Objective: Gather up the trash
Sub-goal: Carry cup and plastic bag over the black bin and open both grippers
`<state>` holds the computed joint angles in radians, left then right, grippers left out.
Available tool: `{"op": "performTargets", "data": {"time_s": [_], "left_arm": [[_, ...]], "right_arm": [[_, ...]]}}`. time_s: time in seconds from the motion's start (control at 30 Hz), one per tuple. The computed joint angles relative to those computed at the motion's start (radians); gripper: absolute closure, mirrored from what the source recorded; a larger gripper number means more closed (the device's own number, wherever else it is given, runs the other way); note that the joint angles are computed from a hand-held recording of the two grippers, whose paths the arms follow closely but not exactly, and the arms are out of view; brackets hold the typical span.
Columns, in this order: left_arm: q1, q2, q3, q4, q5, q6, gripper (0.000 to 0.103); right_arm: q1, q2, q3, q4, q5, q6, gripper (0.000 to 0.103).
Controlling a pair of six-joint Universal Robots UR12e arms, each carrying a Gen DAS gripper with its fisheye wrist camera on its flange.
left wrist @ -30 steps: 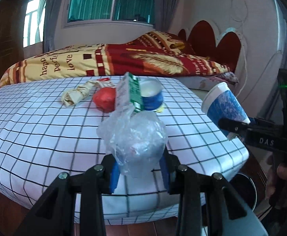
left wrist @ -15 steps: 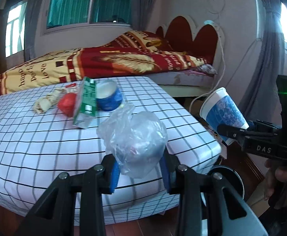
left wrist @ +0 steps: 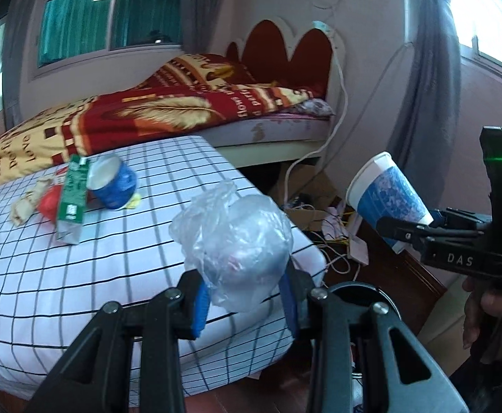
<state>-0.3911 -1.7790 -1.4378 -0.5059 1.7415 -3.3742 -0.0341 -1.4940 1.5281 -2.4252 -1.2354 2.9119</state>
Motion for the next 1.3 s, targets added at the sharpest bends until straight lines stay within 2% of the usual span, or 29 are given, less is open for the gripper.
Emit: {"op": "performTargets", "data": {"time_s": [0.77,1.3], "left_arm": [[-0.069,-0.103,0.124,-0.073,-0.149,0.080,0.067],[-0.104,-0.156,0.168,-0.149,-0.208,0.103,0.067]], "right_arm": [[-0.149,-0.085,0.136,0.044,-0.075,0.028,0.044],[-0.193,-0.098,0.180,0.082,-0.107,0.006,0.044]]}}
